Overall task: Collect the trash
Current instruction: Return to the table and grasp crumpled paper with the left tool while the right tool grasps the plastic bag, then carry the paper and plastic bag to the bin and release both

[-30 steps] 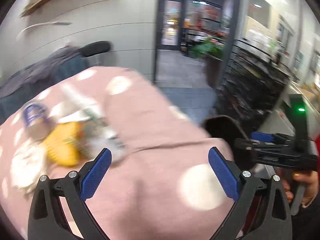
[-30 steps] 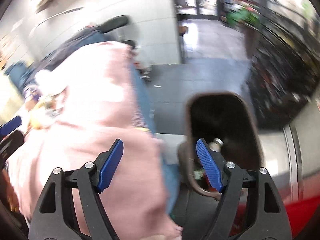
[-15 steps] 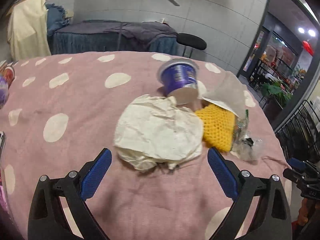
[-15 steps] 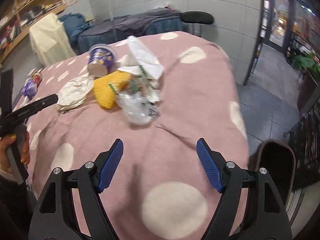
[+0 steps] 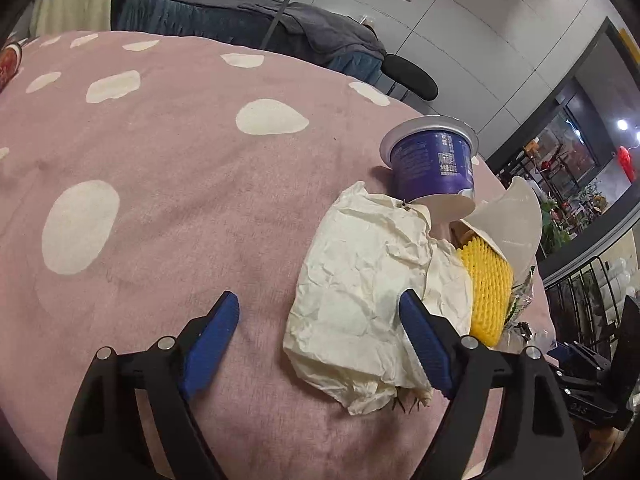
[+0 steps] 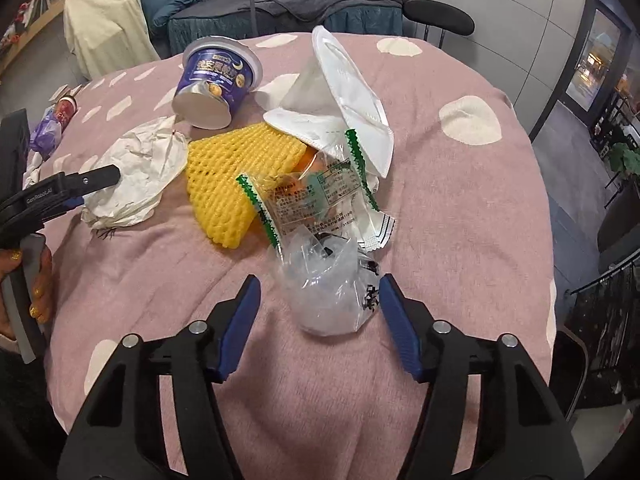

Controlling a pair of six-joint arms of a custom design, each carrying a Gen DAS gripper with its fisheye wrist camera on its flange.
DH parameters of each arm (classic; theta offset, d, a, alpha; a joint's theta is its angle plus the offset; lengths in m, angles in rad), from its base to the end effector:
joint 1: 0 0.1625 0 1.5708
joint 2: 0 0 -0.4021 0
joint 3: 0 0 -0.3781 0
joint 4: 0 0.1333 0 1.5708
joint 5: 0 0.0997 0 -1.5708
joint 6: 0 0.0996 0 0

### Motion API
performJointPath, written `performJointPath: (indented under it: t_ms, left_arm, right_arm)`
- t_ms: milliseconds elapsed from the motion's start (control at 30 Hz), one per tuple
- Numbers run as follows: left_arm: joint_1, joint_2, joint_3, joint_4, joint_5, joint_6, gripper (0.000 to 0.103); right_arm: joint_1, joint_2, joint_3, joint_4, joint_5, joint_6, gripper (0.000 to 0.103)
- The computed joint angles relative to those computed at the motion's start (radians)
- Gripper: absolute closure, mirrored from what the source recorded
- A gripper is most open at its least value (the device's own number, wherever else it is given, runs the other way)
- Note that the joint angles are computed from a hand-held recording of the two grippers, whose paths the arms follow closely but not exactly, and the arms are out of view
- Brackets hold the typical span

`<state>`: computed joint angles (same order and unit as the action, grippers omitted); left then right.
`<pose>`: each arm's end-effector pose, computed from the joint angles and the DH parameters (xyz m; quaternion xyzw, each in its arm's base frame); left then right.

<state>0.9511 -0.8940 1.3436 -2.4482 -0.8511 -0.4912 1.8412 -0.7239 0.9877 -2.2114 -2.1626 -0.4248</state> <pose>-0.2528 -0.6969 0.2849 -0.0159 0.9175 -0.3503 0.1876 0.2858 -0.7400 0.2900 0.2687 -0.9020 0.1565 0.2994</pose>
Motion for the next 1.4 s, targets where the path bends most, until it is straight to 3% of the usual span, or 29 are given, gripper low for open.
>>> performJointPath:
  t_ms: [33, 100, 200, 400, 633, 800, 1067, 1400]
  left_arm:
    - [-0.002, 0.003, -0.003, 0.0, -0.005, 0.005, 0.034]
    - [0.001, 0.004, -0.006, -0.001, -0.036, 0.016, 0.055]
    - [-0.007, 0.004, 0.002, -0.009, -0.049, 0.017, 0.062]
    - [-0.042, -0.03, 0.062, -0.067, -0.049, 0.04, 0.076]
    - [-0.112, -0.083, 0.136, -0.139, -0.028, 0.068, 0.078]
    - [-0.152, -0.07, 0.121, -0.164, -0.03, 0.112, 0.079]
    - [-0.169, 0.046, 0.011, -0.132, -0.147, 0.175, 0.079]
    - [-0.196, 0.235, -0.199, -0.061, -0.27, 0.285, 0.078]
  right_arm:
    - [-0.001, 0.01, -0.015, 0.017, -0.004, 0.011, 0.057]
    - [-0.003, 0.016, -0.023, 0.03, -0.01, 0.021, 0.064]
    - [-0.004, 0.006, -0.011, 0.022, 0.01, 0.03, 0.073]
    - [-0.007, -0.056, 0.068, -0.019, 0.056, 0.048, 0.076]
    - [-0.013, -0.152, 0.194, -0.109, 0.113, 0.062, 0.076]
    - [-0.021, -0.222, 0.275, -0.186, 0.134, 0.068, 0.076]
    - [-0.065, -0.343, 0.38, -0.282, 0.139, 0.113, 0.076]
    - [-0.137, -0.462, 0.457, -0.404, 0.061, 0.159, 0.076]
